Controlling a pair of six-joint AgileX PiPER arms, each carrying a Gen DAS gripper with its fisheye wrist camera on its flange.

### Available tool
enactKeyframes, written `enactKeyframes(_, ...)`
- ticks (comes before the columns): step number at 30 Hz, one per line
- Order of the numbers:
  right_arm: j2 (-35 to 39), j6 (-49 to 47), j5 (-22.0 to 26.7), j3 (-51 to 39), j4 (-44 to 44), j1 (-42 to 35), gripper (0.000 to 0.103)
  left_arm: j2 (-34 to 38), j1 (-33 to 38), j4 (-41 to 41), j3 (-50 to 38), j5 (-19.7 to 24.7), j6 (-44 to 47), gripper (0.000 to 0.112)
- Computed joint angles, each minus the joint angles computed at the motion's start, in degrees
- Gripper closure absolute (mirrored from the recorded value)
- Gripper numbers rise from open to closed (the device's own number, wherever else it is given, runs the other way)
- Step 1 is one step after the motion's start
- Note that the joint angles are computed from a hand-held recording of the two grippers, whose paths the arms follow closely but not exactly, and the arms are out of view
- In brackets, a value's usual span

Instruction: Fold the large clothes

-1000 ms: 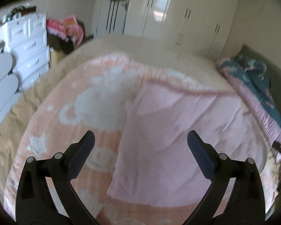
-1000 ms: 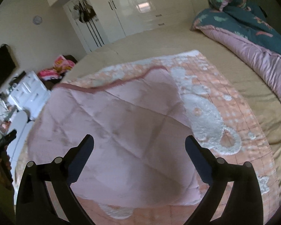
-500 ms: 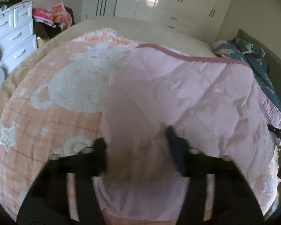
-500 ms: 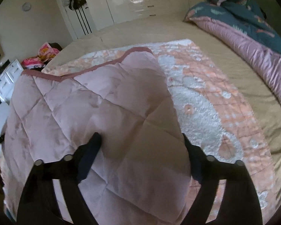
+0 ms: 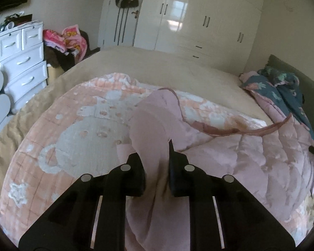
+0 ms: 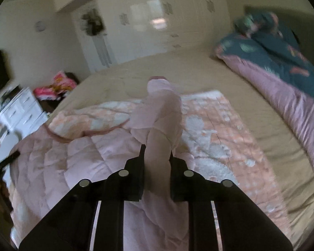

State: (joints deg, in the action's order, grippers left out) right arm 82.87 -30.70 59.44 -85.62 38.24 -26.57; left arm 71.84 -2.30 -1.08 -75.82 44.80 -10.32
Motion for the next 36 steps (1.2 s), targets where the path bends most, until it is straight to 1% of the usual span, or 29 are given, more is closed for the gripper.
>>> enactKeyframes(2, 3.64, 4.91, -2.15, -0.18, -4.43, 2.55, 0.087, 2.33, -0.80, 2.06, -0.72, 0.15, -2.67, 0.103)
enactKeyframes(4, 5.16, 7.55, -4.32, 1.38, -7.20, 4.30, 0.087, 4.17, -1.56, 4.38, -0.60, 0.01, -4.79, 0.103)
enactKeyframes(9, 6.59, 6.93, -9.34, 8.70, -4.33, 4.33, 0.086, 6.11, -1.32, 5.80, 2.99, -2.71, -6.39, 0.103)
enactKeyframes(12, 6.62, 5.20, -11.54, 10.62, -4.87, 4.74, 0.085, 6.36, -2.17, 8.57, 4.69, -4.20, -8.60, 0.102)
enactKeyframes(14, 6.11, 5.03, -12.06, 11.44, -5.80, 5.06, 0.084, 6.88, -2.59, 10.28, 4.95, -4.42, -10.08, 0.101)
enactKeyframes(16, 6.61, 5.01, -11.82, 11.30, -6.14, 4.92, 0.081, 7.29, -2.91, 11.54, 5.09, -4.25, -11.27, 0.100)
enactKeyframes(18, 6.50, 5.03, -11.37, 12.05, -5.77, 4.40, 0.075, 6.74, -3.24, 12.57, 5.66, -3.98, -12.28, 0.099)
enactKeyframes(19, 6.35, 5.06, -11.11, 12.30, -5.76, 4.09, 0.073, 6.77, -3.81, 13.66, 5.41, -3.52, -13.29, 0.097)
enactKeyframes(21, 5.15, 5.01, -10.35, 13.19, -5.87, 3.20, 0.060, 6.17, -4.46, 15.16, 5.05, -1.67, -14.47, 0.092)
enactKeyframes(22, 4.46, 5.25, -10.01, 13.54, -6.13, 2.87, 0.055, 5.65, -4.44, 15.28, 5.04, -1.02, -14.76, 0.087)
enactKeyframes(24, 1.72, 5.53, -9.44, 15.38, -5.57, 1.52, 0.021, 4.27, -4.02, 14.41, 5.04, 0.18, -13.97, 0.077)
enactKeyframes(26, -1.21, 2.61, -8.54, 17.82, -1.65, -0.94, 0.012, 2.17, -4.10, 14.54, 5.37, 1.20, -13.93, 0.054)
enactKeyframes(29, -6.45, -1.07, -5.56, 21.27, 1.57, -4.05, 0.007, -0.48, -5.66, 16.12, 5.52, 2.97, -15.11, 0.040)
enactKeyframes(30, -7.75, -2.05, -4.78, 22.06, 2.31, -4.91, 0.005, -1.23, -6.30, 16.67, 5.60, 3.58, -15.48, 0.038)
enactKeyframes(32, -10.54, -3.79, -2.76, 23.61, 4.09, -6.90, 0.005, -2.61, -7.71, 17.53, 5.62, 5.24, -15.93, 0.026)
enactKeyframes(34, -13.61, -5.29, -0.62, 25.55, 5.94, -9.35, 0.004, -4.15, -9.05, 17.65, 6.11, 6.74, -16.47, 0.021)
enactKeyframes(36, -15.86, -6.66, 1.85, 27.20, 8.03, -11.99, 0.004, -6.00, -9.75, 16.99, 7.44, 7.92, -17.31, 0.019)
